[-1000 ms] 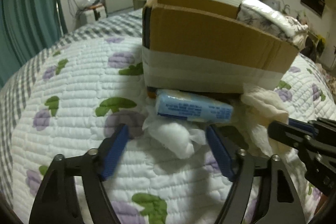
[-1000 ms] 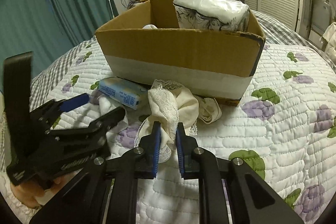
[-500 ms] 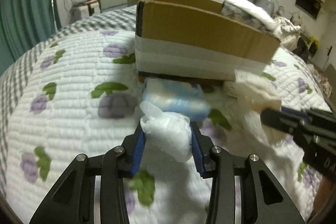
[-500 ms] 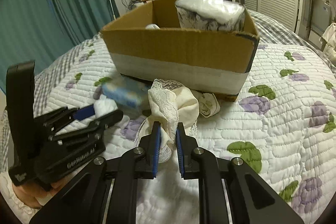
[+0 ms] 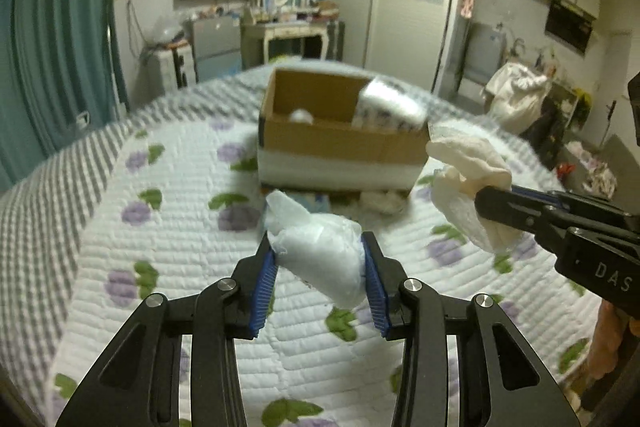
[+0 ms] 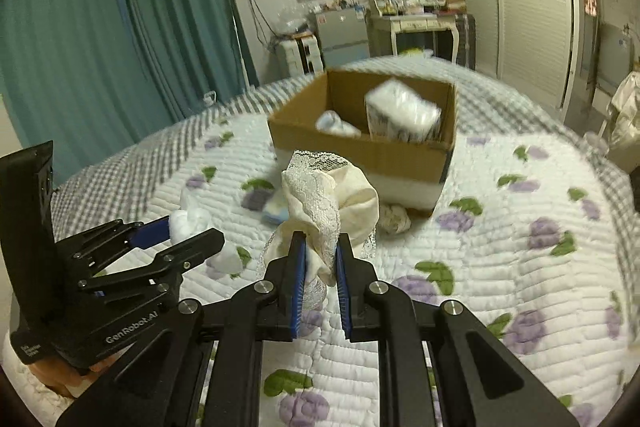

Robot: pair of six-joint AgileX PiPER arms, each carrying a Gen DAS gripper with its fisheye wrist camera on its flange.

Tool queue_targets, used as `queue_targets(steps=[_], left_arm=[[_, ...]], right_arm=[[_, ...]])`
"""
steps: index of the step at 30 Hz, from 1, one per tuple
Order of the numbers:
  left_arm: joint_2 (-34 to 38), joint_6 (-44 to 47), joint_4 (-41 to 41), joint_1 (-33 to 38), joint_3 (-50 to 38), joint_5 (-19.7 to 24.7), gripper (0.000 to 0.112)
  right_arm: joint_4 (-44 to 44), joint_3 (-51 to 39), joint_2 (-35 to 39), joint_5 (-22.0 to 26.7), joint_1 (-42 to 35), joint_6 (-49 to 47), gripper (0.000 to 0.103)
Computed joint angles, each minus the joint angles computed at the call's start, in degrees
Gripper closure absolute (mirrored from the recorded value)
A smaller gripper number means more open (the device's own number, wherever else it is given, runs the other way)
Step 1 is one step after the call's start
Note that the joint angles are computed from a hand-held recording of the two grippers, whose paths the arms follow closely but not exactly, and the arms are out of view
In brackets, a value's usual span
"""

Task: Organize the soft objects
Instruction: 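Carry the lace cloth and cotton over the box and release both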

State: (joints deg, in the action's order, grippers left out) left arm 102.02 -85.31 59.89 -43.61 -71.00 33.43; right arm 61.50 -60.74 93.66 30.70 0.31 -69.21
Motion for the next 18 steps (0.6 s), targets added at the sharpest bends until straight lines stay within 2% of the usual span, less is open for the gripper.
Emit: queue_targets(steps=[4, 8, 13, 18], left_arm=[[-1.4, 4.6, -1.8, -1.0, -4.5, 3.4, 0.073], [-0.7, 9.6, -3.9, -0.1, -9.9, 4.8, 0.073], [4.0, 18.0, -7.8, 2.4, -20.2, 6.1, 0.073], [13.1, 28.0, -13.2, 6.0, -35.0, 8.0, 0.073]], right_arm=[[-3.1, -2.6, -4.7, 3.7, -2.0, 2.8, 0.089], [-6.1, -10.1, -4.3, 8.0, -3.6, 6.5, 0.089], [-13.2, -24.0, 2.0, 9.5, -3.0, 14.1, 0.089], [-21.3, -41.3, 12.3, 11.5, -1.4, 23.2, 0.089]])
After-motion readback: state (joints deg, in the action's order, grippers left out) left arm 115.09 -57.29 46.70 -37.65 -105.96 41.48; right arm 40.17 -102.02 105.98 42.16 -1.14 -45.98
